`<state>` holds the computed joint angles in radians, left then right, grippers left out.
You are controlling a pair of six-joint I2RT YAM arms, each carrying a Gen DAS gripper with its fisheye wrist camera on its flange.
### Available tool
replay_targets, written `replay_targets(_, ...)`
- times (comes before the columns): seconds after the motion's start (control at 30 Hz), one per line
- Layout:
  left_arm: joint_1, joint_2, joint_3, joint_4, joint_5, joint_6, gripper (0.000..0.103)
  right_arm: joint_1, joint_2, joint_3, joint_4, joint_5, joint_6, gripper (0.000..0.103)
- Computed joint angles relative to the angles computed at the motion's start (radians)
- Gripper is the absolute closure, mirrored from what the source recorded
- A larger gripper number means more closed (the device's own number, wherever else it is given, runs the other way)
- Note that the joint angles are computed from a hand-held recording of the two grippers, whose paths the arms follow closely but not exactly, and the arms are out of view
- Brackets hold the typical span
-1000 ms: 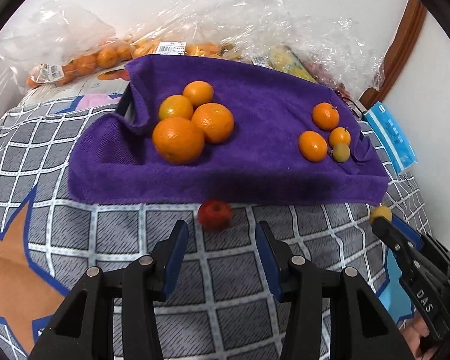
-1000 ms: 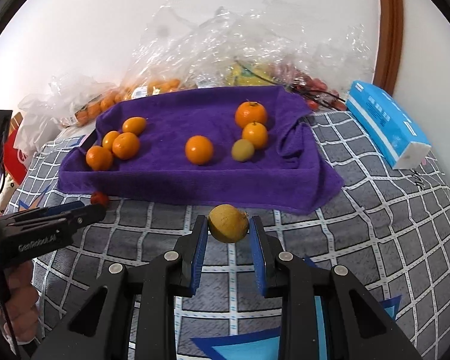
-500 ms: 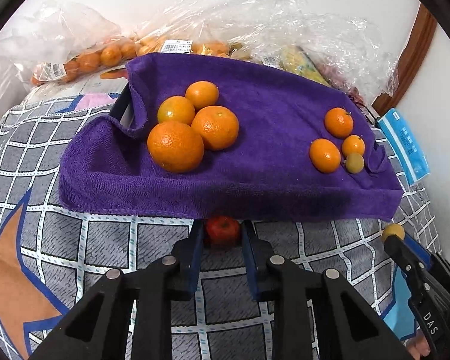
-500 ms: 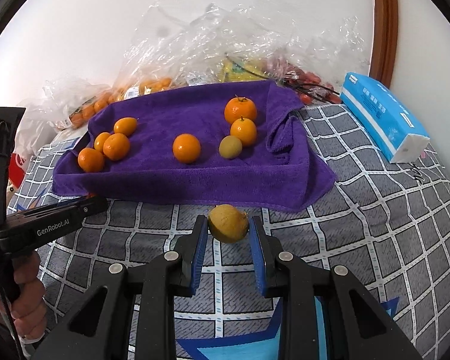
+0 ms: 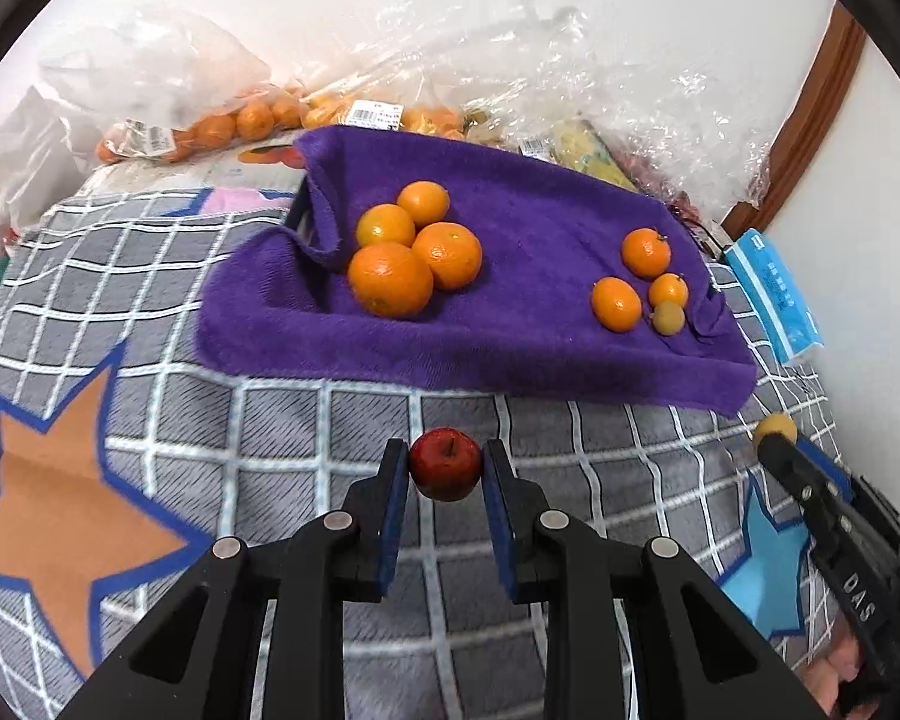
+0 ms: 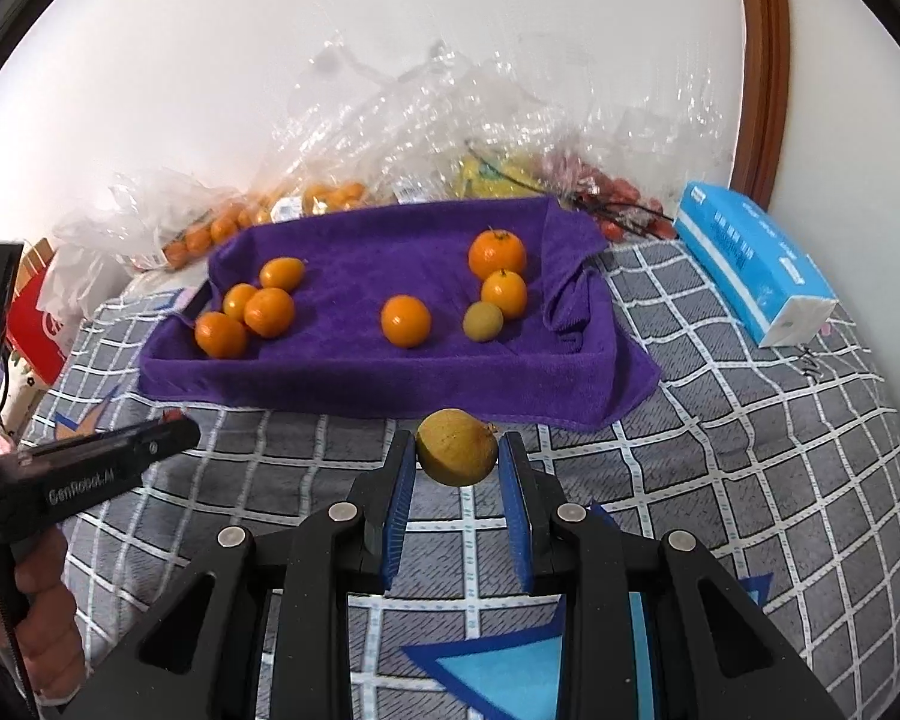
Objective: Organize fruits
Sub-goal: 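Carry the red apple and yellow-green citrus over the purple towel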
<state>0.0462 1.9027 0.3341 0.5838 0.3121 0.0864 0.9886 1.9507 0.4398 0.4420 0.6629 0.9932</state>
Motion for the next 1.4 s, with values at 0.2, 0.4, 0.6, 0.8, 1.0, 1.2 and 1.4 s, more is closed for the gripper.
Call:
replay_targets(0.2,0.093,-0.180,-0.095,-0.072,0.068,0.054,0.079,0.098,-0.107,0.043,-0.199,0.080,0.071,0.075)
replay_targets(0.4,0.159,-0.399,-0.148,-0.222,0.120,0.096,0.079,0.185,-0.203,0.095,-0.408,0.151,0.159,0.075)
replay_targets(0.6,0.202,-0.587,-0.155,-0.392,0.168,0.125,0.079,0.224,-0.262,0.144,-0.551,0.190,0.205,0.075)
replay_targets(0.8,0.235,-0.699,-0.132,-0.529,0.210,0.148,0.079,0.241,-0.302,0.178,-0.644,0.213,0.236,0.075)
replay_targets(1.0,0.237,-0.779,-0.096,-0.624,0.214,0.158,0.079,0.235,-0.344,0.207,-0.703,0.233,0.225,0.075)
replay_targets(1.2,0.223,-0.800,-0.053,-0.670,0.208,0.148,0.079,0.211,-0.378,0.235,-0.727,0.239,0.176,0.075)
replay_targets(1.4,0.220,-0.788,0.005,-0.686,0.213,0.126,0.079,0.174,-0.409,0.253,-0.717,0.240,0.107,0.075)
